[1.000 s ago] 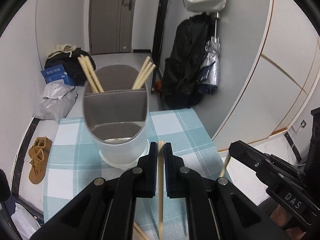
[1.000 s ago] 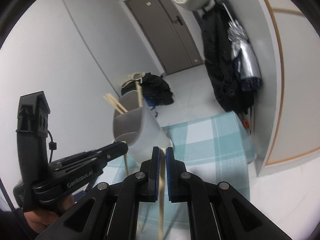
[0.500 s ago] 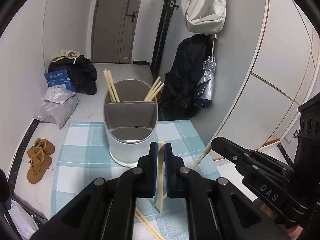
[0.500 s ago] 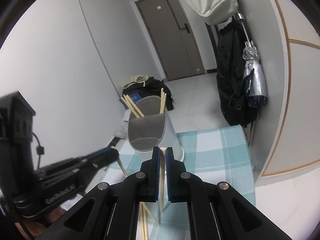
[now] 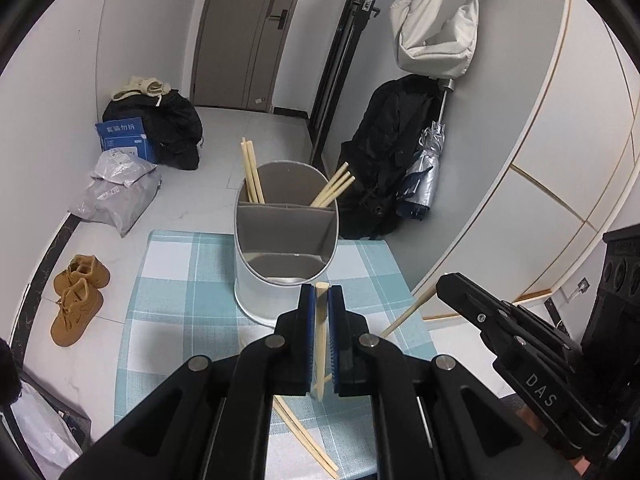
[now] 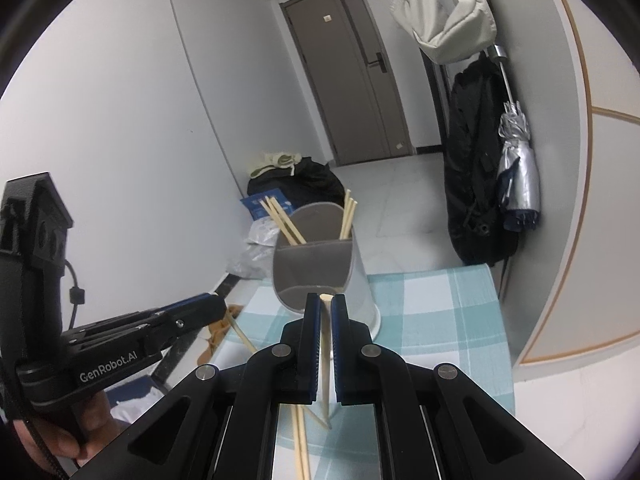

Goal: Organize utensils
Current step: 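Carry both held chopsticks up over the white holder, then open the right gripper to drop its chopstick into the holder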

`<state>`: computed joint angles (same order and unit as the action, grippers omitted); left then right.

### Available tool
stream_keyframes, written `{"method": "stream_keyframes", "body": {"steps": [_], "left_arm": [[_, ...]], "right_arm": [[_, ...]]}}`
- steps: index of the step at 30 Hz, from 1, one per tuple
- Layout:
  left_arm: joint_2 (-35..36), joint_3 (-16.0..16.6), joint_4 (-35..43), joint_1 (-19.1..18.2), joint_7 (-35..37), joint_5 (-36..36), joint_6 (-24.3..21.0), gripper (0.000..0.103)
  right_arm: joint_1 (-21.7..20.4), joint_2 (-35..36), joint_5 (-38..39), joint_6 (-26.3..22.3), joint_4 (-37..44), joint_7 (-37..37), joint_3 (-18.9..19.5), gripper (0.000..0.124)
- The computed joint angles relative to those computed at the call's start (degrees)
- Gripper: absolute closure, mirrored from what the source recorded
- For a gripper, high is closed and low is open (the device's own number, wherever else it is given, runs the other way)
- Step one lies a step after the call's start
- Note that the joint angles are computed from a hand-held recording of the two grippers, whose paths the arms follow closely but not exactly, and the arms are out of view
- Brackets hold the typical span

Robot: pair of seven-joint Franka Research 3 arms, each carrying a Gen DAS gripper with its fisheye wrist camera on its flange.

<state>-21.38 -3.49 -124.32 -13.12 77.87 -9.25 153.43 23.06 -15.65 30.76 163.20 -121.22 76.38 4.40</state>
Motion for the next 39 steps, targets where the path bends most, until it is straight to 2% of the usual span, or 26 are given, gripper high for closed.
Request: {"method": "stream_keyframes", "body": {"steps": [8, 18, 22, 30, 35, 39], "left_arm": [[0.92, -0.11, 4.38, 0.56, 1.02, 0.81, -1.76, 0.101], [5.96, 0.15, 15.31, 2.51, 2.47, -1.42, -7.03, 0.101], [8.91, -0.27, 20.91, 3.80, 3.14, -1.87, -8.61, 0.101], [16.21, -1.70, 32.35, 6.71, 4.42, -2.37, -9.83, 0.101], [20.81, -2.85, 38.72, 8.65, 5.57, -0.63, -11.16, 0.101], [23.28, -3.65, 40.88, 9.79, 6.52, 1.50, -11.61, 0.101]], "right_arm": [[0.67, 1.51, 1.54, -1.44, 4.48, -0.96, -0.42, 0.119], [0.06, 6.49, 5.07, -3.89, 14.25, -3.99, -0.90, 0.119], [-1.11, 10.22, 6.01, -6.36, 20.42, -3.91, -0.74, 0.119], [-3.73, 19.01, 3.04, -9.59, 34.92, -1.23, 0.60, 0.119], [-4.66, 25.85, -0.90, -11.17, 45.51, 0.55, 1.28, 0.119], [-4.80, 31.32, -4.79, -12.89, 53.10, 2.41, 1.37, 0.119]]}}
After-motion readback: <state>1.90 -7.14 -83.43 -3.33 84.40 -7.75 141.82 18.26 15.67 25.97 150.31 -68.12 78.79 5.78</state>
